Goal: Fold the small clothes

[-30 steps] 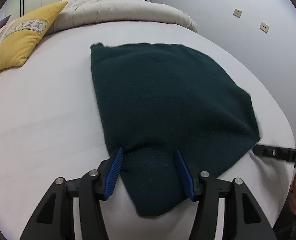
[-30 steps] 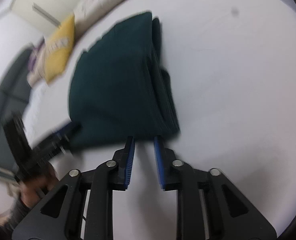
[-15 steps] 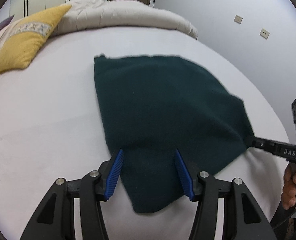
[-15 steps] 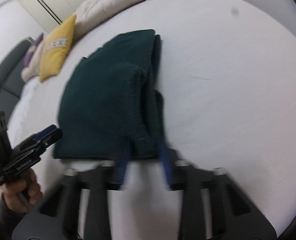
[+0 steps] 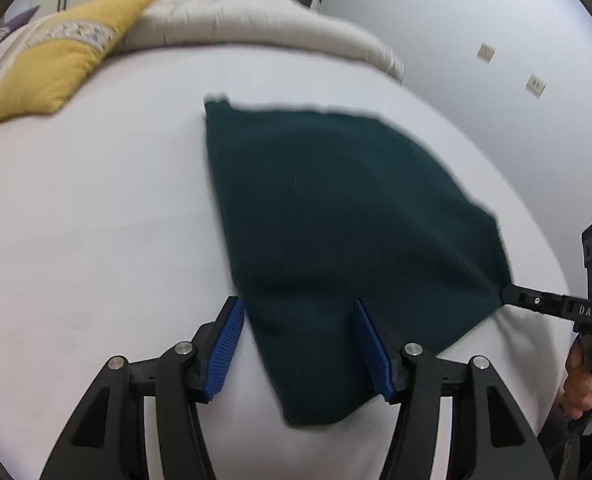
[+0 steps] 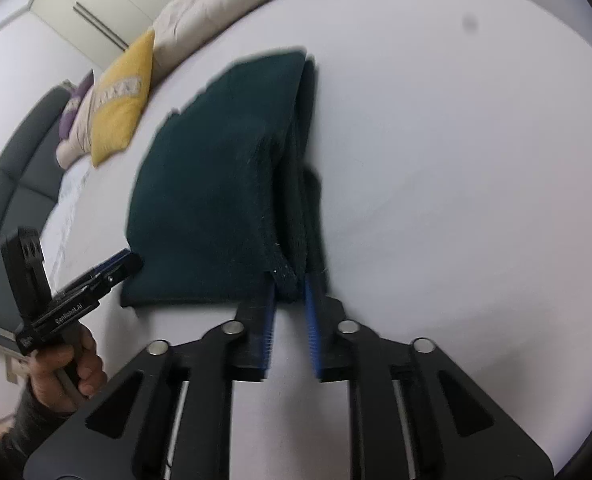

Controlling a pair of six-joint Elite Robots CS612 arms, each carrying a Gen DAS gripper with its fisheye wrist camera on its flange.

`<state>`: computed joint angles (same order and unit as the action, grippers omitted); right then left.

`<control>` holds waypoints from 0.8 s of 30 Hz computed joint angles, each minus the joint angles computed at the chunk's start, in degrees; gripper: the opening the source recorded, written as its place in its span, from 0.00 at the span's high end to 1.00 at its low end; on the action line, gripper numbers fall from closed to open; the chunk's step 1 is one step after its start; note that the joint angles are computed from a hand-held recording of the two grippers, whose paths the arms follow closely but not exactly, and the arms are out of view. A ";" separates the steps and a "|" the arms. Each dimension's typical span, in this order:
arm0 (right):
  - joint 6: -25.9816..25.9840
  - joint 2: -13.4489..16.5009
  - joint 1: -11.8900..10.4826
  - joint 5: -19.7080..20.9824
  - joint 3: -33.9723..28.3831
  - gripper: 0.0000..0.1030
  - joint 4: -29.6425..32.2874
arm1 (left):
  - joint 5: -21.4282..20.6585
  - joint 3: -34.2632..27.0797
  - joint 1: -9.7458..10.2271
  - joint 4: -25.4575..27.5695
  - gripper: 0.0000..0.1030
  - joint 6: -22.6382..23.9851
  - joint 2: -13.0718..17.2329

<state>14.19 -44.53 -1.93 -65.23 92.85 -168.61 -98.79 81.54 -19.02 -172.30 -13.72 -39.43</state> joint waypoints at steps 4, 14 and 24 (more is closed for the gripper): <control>7.16 0.40 -1.63 -0.86 -0.35 0.21 -8.99 | -1.13 -3.03 1.27 -0.65 0.27 -2.68 1.15; 4.43 11.01 -2.30 14.30 -20.37 0.37 13.49 | -14.57 -19.59 4.13 14.53 0.09 -12.04 10.27; -4.60 12.74 1.57 1.92 -28.20 0.71 24.18 | -13.93 -23.21 3.26 19.77 0.48 -11.26 11.32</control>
<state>9.58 -31.79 -0.36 -63.31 64.65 -144.43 -112.72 58.33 -15.75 -152.53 -24.98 -28.11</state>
